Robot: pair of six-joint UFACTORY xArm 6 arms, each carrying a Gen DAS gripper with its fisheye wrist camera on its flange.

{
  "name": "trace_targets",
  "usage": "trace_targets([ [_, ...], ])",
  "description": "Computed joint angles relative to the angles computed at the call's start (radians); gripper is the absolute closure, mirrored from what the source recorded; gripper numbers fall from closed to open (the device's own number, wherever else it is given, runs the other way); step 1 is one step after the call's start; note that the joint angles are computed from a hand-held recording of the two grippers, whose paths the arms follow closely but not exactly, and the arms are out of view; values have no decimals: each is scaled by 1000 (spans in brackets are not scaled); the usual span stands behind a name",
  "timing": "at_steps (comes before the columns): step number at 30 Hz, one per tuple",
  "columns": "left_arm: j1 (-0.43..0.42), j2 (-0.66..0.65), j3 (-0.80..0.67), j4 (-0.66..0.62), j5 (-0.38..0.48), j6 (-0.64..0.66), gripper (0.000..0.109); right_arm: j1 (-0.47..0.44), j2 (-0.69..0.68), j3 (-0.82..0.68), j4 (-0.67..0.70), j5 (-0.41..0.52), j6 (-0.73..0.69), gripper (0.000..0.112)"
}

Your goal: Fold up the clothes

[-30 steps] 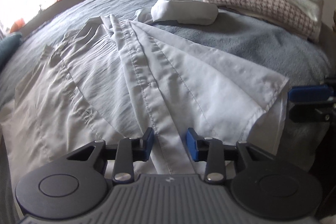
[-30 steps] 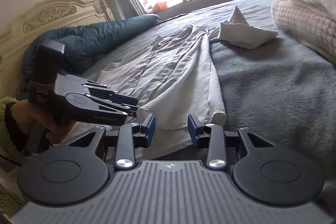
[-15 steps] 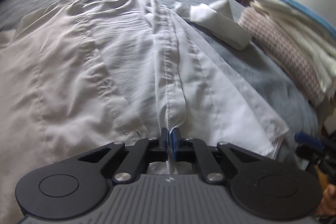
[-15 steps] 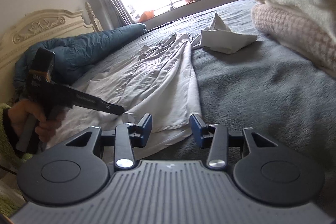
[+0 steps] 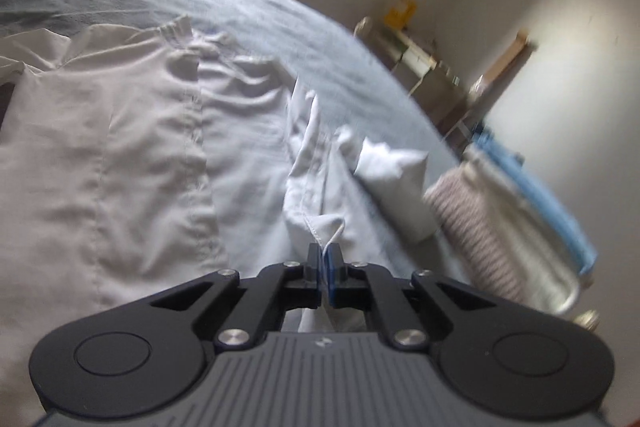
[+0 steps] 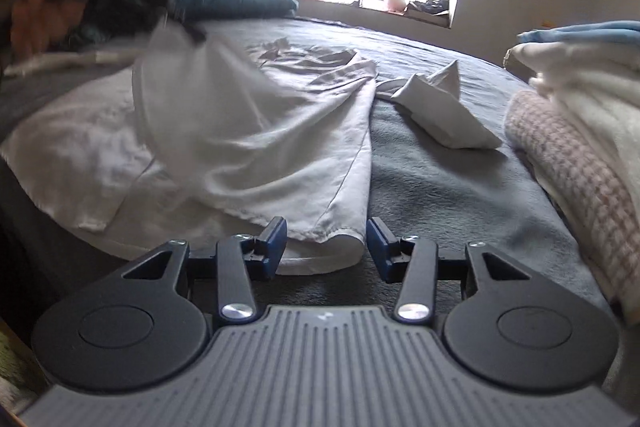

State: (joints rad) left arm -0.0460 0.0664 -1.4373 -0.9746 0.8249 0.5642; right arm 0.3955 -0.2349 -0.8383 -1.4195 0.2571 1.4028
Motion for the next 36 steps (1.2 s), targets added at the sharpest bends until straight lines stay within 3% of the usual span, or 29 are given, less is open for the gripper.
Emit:
trace_targets([
  [6,34,-17,-9,-101,31,1,106,37,27,-25,-7,72,-57,69],
  [11,49,-18,-15,-130,41,-1,106,88,17,-23,2,155,-192,69],
  [15,54,-6,-35,-165,65,-11,106,99,26,-30,7,157,-237,69],
  [31,-5,46,-147,-271,70,-6,105,178,114,-119,-70,290,-322,69],
  [36,-39,67,-185,-282,54,10,105,180,136,-147,-84,309,-292,71],
])
